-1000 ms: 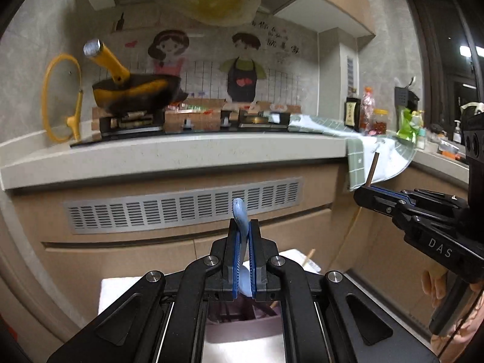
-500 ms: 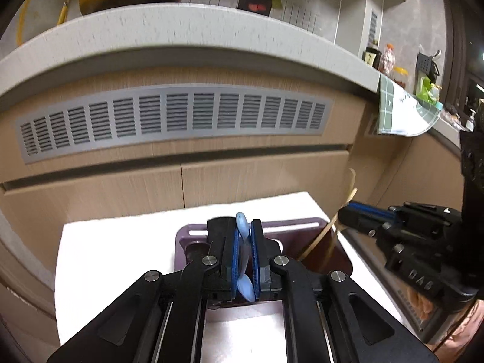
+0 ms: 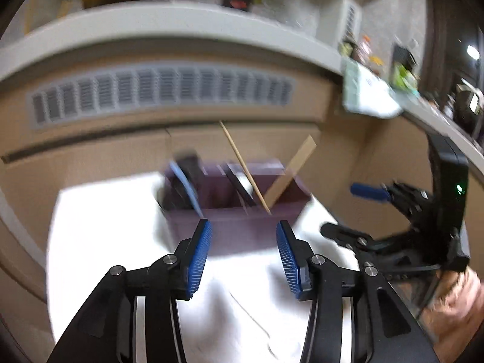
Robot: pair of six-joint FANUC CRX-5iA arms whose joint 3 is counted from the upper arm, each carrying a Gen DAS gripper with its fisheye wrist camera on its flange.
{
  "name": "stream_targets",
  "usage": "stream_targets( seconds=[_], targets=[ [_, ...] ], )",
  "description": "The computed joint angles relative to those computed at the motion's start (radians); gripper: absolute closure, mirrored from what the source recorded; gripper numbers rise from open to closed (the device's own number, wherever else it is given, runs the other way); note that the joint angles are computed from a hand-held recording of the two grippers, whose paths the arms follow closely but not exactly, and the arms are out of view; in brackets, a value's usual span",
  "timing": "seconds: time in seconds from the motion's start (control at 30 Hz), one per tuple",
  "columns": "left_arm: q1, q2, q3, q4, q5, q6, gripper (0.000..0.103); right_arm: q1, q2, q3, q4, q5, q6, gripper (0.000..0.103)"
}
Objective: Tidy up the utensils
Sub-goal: 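Lower the blue spoon into the caddy with the left tool while the right tool drops the chopstick in, then grasp the white plastic spoon with the left tool while the right tool grasps the wooden spoon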
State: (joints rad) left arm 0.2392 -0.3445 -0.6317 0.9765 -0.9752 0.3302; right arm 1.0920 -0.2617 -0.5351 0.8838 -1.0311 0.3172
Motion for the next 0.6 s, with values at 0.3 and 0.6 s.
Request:
stream_targets(
  seconds=[0.3, 0.6],
  targets=[
    [-0.086, 0.195, 0.095, -0.209, -0.189, 0.105, 0.057, 0.105, -0.059, -0.078, -0.136, -0.123, -0.024, 0.019],
    [-0.058, 0.263, 0.15, -0.299, -0.184, 0.195, 0.057, 0.159, -0.084, -0.112, -0.172, -0.194, -0.072, 0.013]
  ],
)
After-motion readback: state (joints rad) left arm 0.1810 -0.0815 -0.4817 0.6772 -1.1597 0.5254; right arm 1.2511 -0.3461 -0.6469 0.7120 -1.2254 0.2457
